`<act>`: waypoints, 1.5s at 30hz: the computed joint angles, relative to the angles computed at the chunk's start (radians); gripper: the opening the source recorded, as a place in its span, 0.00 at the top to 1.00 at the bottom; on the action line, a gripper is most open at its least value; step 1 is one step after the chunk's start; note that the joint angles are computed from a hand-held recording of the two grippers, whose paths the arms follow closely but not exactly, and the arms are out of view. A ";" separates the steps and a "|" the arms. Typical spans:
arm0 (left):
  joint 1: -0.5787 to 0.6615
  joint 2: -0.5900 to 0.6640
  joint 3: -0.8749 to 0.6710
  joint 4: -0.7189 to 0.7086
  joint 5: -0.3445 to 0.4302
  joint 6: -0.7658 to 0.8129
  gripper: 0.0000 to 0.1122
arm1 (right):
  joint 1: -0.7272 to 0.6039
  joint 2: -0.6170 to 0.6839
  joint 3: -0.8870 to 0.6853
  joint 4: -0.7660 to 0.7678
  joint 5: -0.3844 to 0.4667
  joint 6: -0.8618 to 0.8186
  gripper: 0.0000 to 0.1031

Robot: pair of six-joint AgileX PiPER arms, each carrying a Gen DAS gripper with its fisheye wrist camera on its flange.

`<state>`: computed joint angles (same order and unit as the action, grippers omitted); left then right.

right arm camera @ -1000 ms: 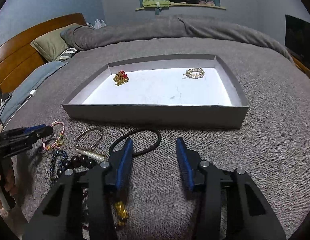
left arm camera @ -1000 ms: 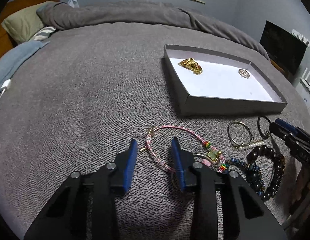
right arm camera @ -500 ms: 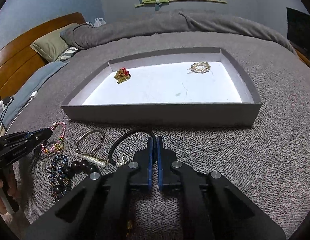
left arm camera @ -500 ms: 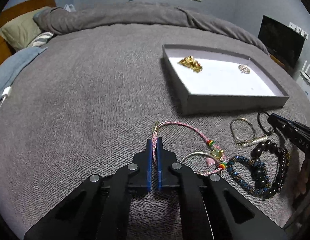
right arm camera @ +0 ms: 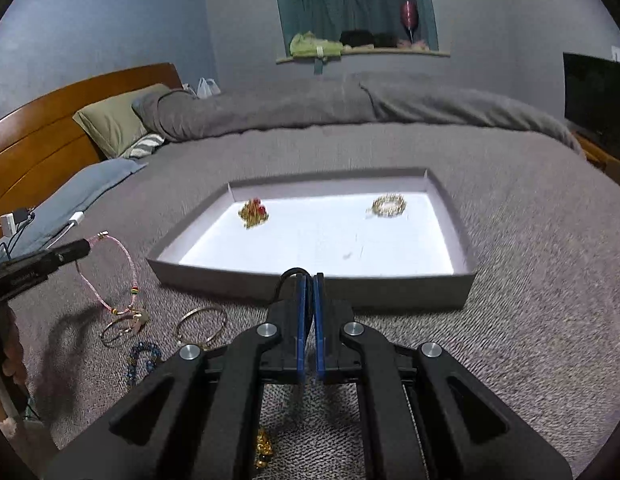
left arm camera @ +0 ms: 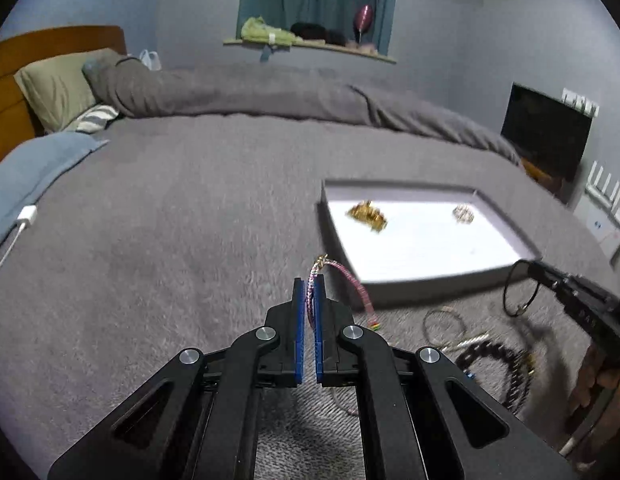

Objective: Organize jewelry
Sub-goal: 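Carry the pink bracelet and hair tie into the box while opening both tools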

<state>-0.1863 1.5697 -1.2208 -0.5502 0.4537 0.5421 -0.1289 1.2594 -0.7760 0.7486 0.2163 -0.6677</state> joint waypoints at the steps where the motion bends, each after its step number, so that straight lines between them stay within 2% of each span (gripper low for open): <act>1: 0.004 -0.006 -0.008 -0.016 0.008 0.008 0.96 | -0.003 0.000 -0.007 -0.001 0.000 -0.001 0.96; 6: 0.004 -0.024 -0.059 -0.036 0.022 -0.003 0.96 | -0.003 -0.011 -0.059 -0.159 -0.026 0.144 0.96; 9: -0.005 -0.017 -0.113 -0.004 0.036 -0.045 0.97 | -0.029 0.010 -0.122 -0.127 -0.010 0.115 0.96; 11: -0.026 -0.007 -0.152 0.043 0.044 -0.097 0.97 | -0.040 0.028 -0.161 -0.157 -0.020 0.143 0.96; 15: -0.072 0.028 -0.217 0.084 0.051 -0.151 0.97 | -0.093 0.093 -0.242 -0.060 0.008 0.073 0.96; 20: -0.130 0.120 -0.340 -0.012 0.080 -0.106 0.97 | -0.178 0.196 -0.316 0.128 0.054 -0.064 0.96; 24: -0.161 0.209 -0.419 -0.063 0.091 -0.073 0.97 | -0.202 0.262 -0.357 0.113 0.092 -0.042 0.96; 26: -0.166 0.272 -0.474 -0.108 0.124 -0.043 0.97 | -0.189 0.288 -0.375 0.042 0.078 0.009 0.96; 30: -0.176 0.400 -0.609 -0.073 0.195 -0.091 0.97 | -0.170 0.347 -0.424 -0.091 0.084 0.110 0.96; 34: -0.168 0.483 -0.681 0.052 0.217 -0.227 0.97 | -0.154 0.398 -0.467 -0.209 0.092 0.201 0.96; 38: -0.148 0.498 -0.675 0.110 0.216 -0.273 0.97 | -0.146 0.428 -0.487 -0.366 0.102 0.351 0.96; 45: -0.166 0.530 -0.679 0.207 0.218 -0.332 0.96 | -0.148 0.451 -0.494 -0.406 0.131 0.395 0.96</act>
